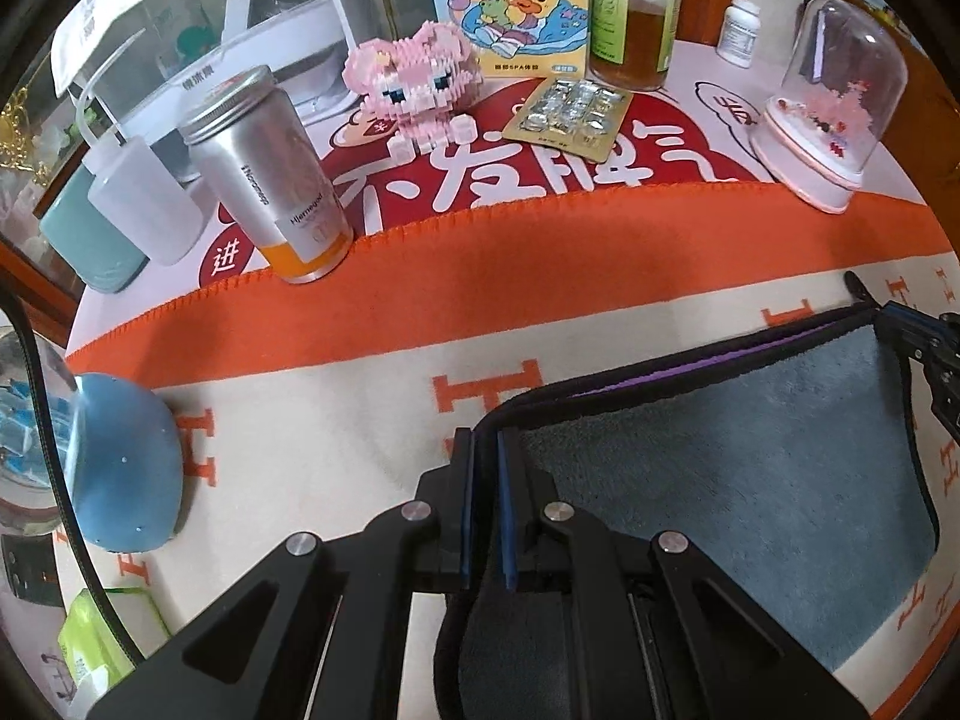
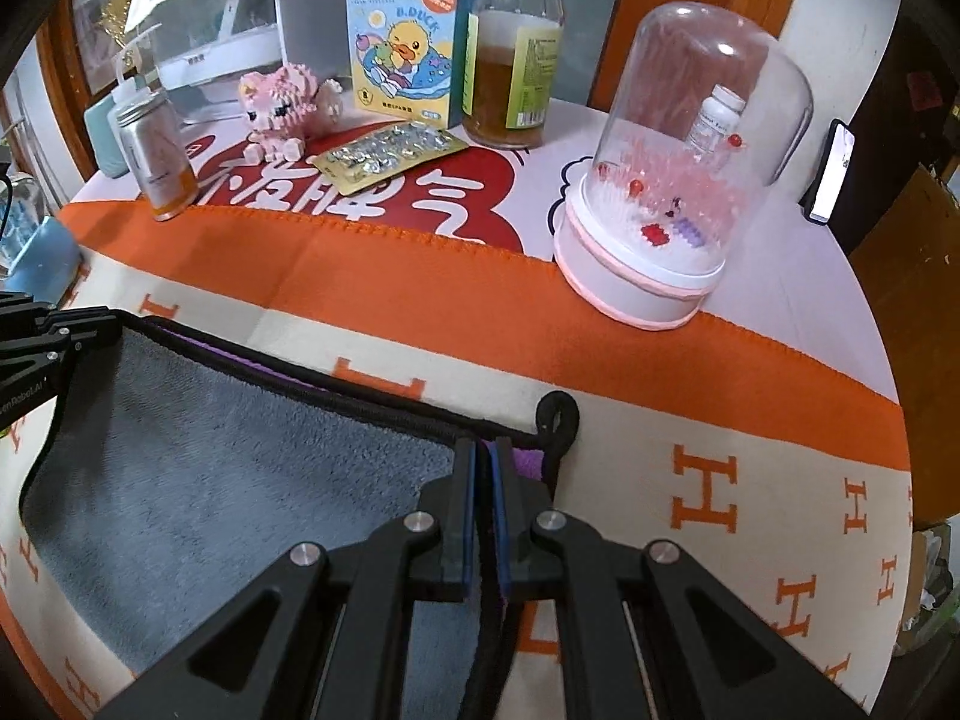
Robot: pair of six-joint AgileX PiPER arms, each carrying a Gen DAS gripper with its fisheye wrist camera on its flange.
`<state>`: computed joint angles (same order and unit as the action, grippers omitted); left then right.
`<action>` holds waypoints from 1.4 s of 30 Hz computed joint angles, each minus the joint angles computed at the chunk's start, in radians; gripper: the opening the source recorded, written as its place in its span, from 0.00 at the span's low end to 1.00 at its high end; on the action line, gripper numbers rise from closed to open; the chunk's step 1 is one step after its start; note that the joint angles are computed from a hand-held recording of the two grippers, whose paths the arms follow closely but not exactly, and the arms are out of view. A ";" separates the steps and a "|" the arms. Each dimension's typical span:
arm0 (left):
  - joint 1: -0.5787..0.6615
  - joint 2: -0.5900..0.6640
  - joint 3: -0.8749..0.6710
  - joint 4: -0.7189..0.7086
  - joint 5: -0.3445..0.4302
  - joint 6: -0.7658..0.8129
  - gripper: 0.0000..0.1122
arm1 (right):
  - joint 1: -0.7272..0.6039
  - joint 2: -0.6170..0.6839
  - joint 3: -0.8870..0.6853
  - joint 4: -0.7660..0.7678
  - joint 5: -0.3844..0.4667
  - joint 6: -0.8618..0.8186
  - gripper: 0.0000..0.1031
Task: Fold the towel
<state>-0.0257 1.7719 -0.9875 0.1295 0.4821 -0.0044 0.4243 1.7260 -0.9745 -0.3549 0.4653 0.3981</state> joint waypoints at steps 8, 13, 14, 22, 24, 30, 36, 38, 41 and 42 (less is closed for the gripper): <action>-0.027 0.018 -0.002 0.144 -0.020 -0.163 0.25 | 0.009 0.016 -0.018 -0.053 0.033 0.065 0.13; -0.024 -0.027 0.027 0.179 -0.034 -0.201 0.54 | -0.007 -0.039 0.008 -0.011 0.030 0.049 0.29; -0.020 -0.038 0.032 0.173 -0.034 -0.199 0.56 | -0.005 -0.052 0.015 -0.006 0.034 0.047 0.31; -0.001 -0.181 0.090 0.116 0.039 -0.199 0.69 | 0.037 -0.181 0.075 0.072 0.083 0.047 0.32; 0.012 -0.226 0.106 0.054 0.064 -0.152 0.69 | 0.057 -0.220 0.088 0.086 0.104 0.067 0.35; 0.022 -0.426 0.181 -0.040 0.146 -0.080 0.70 | 0.171 -0.376 0.137 0.039 0.180 0.222 0.48; 0.018 -0.626 0.222 -0.107 0.283 -0.027 0.71 | 0.310 -0.495 0.148 -0.021 0.298 0.402 0.48; 0.016 -0.703 0.235 -0.136 0.340 0.006 0.71 | 0.380 -0.537 0.145 -0.060 0.362 0.488 0.48; 0.010 -0.808 0.252 -0.158 0.415 0.030 0.72 | 0.480 -0.590 0.137 -0.109 0.452 0.601 0.48; 0.008 -0.836 0.254 -0.164 0.440 0.034 0.72 | 0.522 -0.607 0.136 -0.133 0.483 0.646 0.48</action>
